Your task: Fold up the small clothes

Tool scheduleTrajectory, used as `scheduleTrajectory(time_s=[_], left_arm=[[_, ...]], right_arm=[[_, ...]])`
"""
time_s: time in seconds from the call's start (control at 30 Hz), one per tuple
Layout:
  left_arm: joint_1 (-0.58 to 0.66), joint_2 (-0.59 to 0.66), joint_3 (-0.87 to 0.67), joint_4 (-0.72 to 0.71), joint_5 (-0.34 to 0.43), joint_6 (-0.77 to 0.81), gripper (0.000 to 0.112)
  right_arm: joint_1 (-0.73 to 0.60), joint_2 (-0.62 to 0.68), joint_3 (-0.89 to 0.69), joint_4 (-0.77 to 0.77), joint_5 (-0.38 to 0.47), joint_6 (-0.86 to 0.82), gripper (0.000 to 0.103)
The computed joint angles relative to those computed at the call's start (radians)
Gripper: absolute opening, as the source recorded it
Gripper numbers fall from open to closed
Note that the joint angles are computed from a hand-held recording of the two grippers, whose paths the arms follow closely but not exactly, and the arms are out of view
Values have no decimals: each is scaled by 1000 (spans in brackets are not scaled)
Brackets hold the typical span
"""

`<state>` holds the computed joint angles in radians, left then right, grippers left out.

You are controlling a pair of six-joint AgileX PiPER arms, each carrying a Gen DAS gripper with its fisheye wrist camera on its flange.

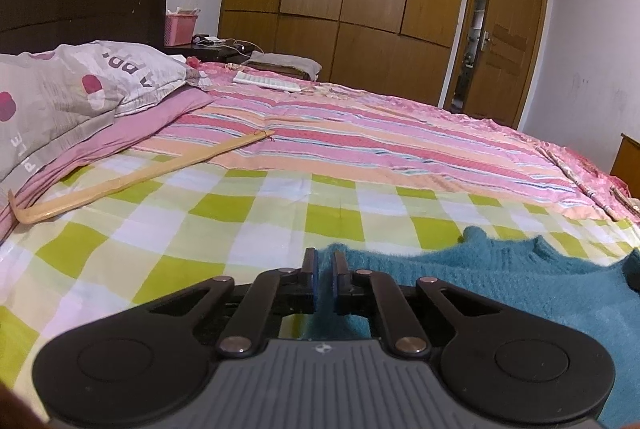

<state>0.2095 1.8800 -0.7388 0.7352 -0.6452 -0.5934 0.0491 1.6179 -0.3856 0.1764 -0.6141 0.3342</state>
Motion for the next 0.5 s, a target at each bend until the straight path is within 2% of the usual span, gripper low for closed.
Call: scheduleTrajectory(time_s=[0.13, 0.23, 0.33, 0.5], left_arm=[[24, -23, -13, 22, -7, -56, 8], [29, -28, -21, 15, -2, -66, 8], [36, -37, -5, 36, -11, -67, 8], [76, -93, 64, 106, -78, -88, 8]], right_arm=[[-31, -65, 14, -72, -3, 66, 7], [-19, -78, -2, -44, 11, 36, 7], [-10, -33, -30, 2, 19, 12, 7], [3, 71, -46, 50, -9, -3, 9]])
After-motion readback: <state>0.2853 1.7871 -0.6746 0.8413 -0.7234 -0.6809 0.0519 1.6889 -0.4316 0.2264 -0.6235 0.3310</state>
